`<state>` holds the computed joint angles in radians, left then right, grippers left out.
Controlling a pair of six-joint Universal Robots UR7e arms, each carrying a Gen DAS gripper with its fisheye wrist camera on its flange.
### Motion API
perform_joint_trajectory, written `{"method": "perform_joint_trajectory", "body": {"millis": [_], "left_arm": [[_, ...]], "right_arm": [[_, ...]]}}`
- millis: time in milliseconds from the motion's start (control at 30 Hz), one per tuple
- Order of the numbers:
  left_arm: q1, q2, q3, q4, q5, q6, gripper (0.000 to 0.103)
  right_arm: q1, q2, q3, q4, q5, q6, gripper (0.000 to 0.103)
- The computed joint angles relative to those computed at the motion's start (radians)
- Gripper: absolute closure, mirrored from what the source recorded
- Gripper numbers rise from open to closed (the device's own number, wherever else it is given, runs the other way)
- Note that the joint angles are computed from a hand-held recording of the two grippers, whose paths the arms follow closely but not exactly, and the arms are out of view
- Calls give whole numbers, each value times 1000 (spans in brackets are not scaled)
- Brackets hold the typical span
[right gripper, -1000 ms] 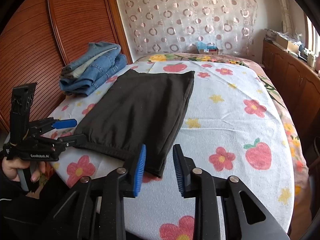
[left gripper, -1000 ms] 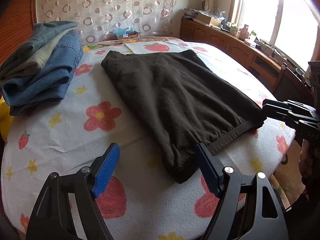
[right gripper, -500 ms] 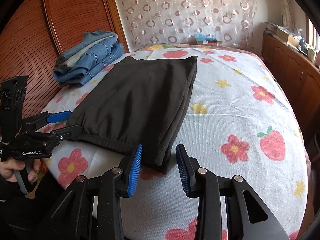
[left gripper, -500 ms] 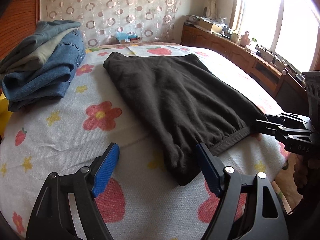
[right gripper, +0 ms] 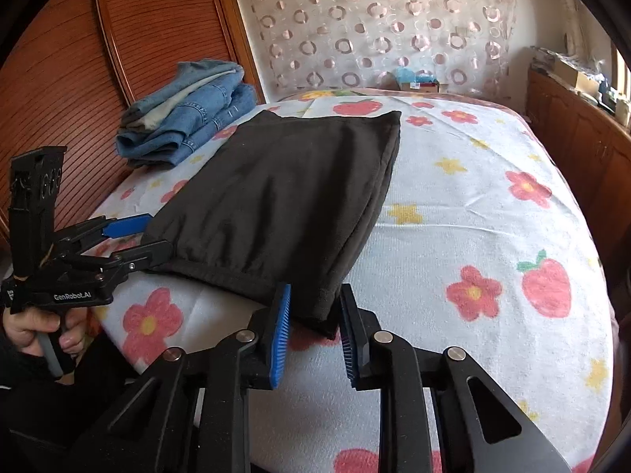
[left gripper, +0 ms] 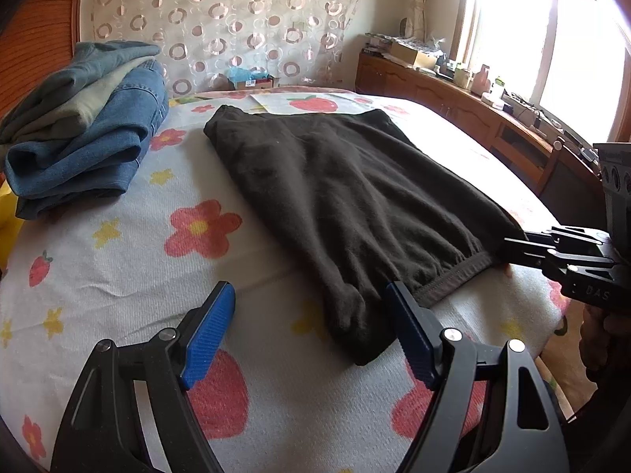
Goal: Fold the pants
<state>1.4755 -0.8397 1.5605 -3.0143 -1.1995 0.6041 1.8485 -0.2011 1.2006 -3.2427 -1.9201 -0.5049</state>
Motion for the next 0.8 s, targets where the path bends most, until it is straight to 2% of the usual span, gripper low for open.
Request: {"method": "perform_joint_trajectory", "body": {"millis": [100, 133, 367, 433, 500, 800], "left_arm": [[2, -8, -2, 27, -16, -9, 37], [0, -8, 1, 21, -9, -11, 44], [-1, -21, 15, 57, -43, -18, 71], [0, -19, 6, 77, -60, -12, 87], [-5, -20, 15, 63, -55, 6, 94], [-16, -74, 60, 12, -105, 16, 97]], "right_arm": [[0, -4, 2, 1, 0, 0, 90], [0, -5, 4, 2, 2, 1, 90], [1, -7, 4, 2, 9, 6, 92], [0, -11, 10, -2, 17, 9, 92], [1, -15, 16, -7, 24, 12, 92], [11, -53, 73, -43, 85, 11, 93]]}}
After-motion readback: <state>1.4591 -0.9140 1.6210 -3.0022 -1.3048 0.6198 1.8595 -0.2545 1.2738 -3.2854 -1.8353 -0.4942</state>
